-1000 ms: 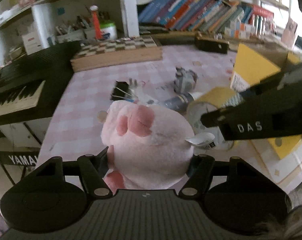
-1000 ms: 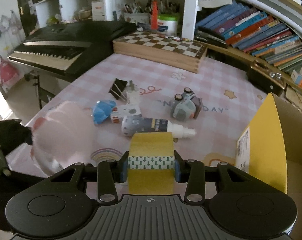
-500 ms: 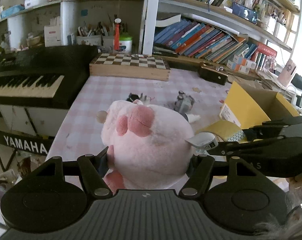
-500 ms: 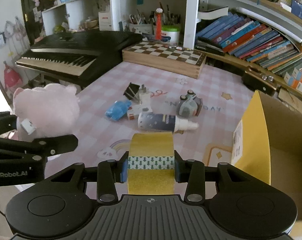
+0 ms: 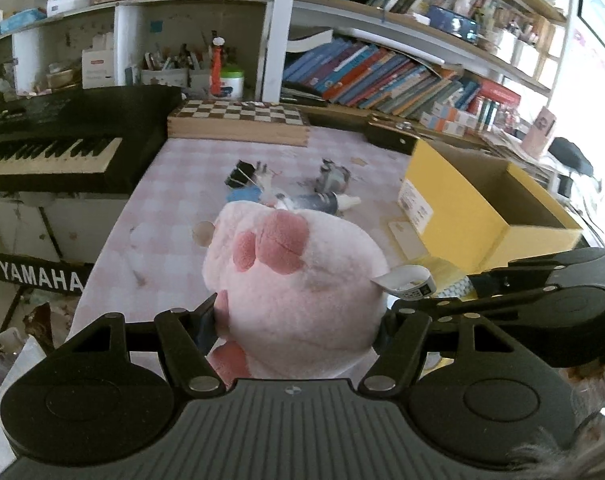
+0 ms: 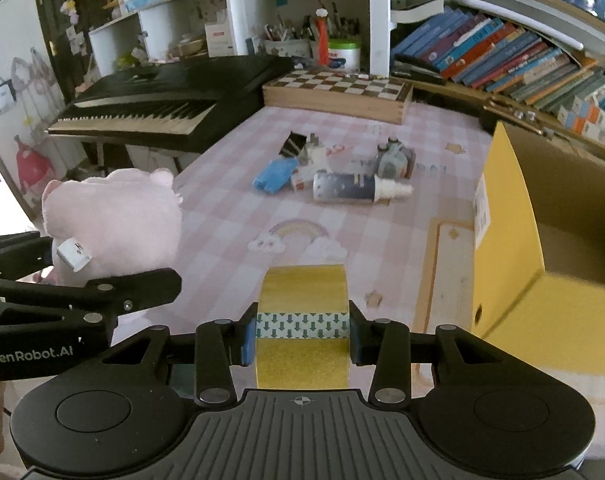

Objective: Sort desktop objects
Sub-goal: 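Carry the tape roll with the right tool while the left tool carries the pig toward the box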

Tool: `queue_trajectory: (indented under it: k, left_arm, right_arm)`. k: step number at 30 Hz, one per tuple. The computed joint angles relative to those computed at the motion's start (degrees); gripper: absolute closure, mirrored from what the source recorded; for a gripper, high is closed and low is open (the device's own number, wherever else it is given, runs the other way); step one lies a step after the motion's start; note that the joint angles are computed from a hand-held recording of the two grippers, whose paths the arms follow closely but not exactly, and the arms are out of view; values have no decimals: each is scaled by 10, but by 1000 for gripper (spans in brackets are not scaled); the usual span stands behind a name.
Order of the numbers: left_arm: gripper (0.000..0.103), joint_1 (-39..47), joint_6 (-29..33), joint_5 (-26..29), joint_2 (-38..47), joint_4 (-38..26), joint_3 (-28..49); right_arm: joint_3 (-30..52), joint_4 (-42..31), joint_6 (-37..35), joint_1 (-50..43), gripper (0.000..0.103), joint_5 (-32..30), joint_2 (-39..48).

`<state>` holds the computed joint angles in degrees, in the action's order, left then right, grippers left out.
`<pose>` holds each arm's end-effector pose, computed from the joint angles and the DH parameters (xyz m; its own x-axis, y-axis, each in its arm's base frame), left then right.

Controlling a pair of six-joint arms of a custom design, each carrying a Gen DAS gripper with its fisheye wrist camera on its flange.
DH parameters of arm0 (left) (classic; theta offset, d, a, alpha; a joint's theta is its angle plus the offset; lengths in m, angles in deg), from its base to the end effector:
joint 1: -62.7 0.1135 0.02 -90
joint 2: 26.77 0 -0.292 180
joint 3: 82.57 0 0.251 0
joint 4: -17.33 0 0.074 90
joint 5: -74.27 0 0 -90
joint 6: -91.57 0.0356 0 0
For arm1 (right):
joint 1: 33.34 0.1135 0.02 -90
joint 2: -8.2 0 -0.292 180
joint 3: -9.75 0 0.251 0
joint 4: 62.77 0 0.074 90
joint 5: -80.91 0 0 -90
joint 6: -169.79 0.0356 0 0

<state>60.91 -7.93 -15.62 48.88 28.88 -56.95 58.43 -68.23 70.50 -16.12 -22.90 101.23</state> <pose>0.1946 -0.0061 0.1358 -0.6188 -0.1458 -0.7719 -0.0704 0.9890 -0.1304 0.2697 0.0925 0.1467 -0.6499 -0.3656 -0.6663 -0.5467 0.8339 0.0758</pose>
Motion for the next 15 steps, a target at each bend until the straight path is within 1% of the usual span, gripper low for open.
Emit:
queue_trajectory:
  k: [7,11,15]
  left_arm:
    - [36,-14,1,12,-129,-78,-49]
    - [36,-40,-6,1,-197,-132,-62]
    - [36,-75,-14,-13,-242,-170,-70]
  right_arm:
    - [-73,-11,34,1,62,4,-74]
    - [-114,-8,50,-1,62,9,-120]
    - [-146,-9,57,-12,62,10,-164]
